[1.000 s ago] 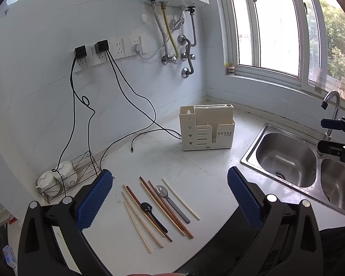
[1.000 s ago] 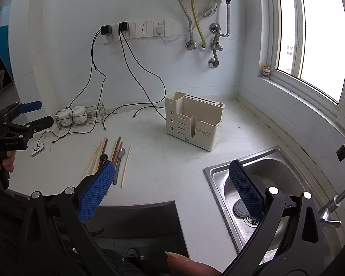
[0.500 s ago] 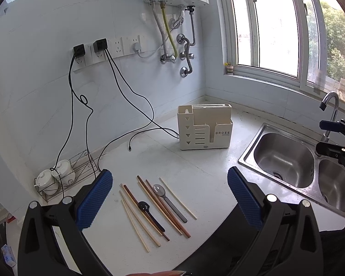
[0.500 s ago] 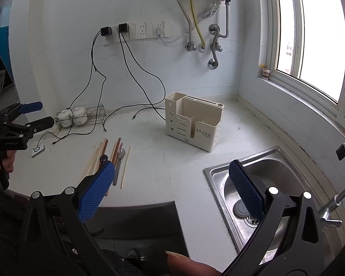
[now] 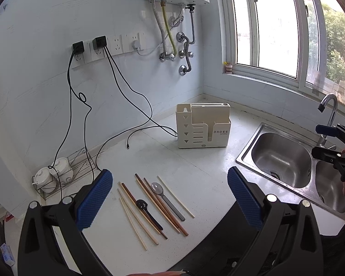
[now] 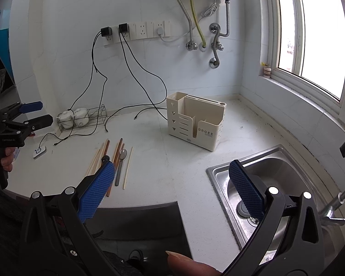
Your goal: Organize utensils
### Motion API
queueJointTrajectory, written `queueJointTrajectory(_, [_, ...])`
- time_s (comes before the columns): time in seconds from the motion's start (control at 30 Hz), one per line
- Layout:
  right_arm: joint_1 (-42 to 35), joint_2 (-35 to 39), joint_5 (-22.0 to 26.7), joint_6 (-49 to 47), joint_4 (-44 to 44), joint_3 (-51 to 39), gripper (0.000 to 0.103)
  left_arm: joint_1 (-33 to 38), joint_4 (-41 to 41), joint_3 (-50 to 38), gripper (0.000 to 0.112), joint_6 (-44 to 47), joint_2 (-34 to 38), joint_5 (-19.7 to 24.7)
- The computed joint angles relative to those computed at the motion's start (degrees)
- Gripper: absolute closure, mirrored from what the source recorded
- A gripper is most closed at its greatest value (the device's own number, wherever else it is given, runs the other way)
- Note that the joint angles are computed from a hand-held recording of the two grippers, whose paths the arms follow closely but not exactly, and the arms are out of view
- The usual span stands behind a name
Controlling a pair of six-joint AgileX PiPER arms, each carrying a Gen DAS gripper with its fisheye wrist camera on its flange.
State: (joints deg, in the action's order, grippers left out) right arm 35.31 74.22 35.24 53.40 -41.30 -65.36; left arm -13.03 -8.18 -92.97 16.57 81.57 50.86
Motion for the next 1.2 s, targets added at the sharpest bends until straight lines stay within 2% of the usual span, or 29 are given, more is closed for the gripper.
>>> queueJointTrajectory(0.17, [-0.20,-0.03,-0.91,-1.15,0.78,0.18,0.008,0.05,-0.09,0.10,0.014,-0.02,-0.03,-0.01])
queueJointTrajectory(0.37, [1.15,-0.42,-1.14,2.73,-4.13,1.10,0.008,0.32,-0.18,-0.12,0.014,-0.04,0.12,0.35])
queueJointTrajectory(1.1, [1.10,-1.65,-2.07,3.71,-5.40,2.67,0.008,-1.58,1.75,1.12,0.014,-0.41,-1.37,-0.92])
queueJointTrajectory(1.2, [0.35,-1.79,-2.63,1.97,-3.72,2.70,0.008,-1.03,0.00,0.62,0.014,0.67,-1.25,0.67])
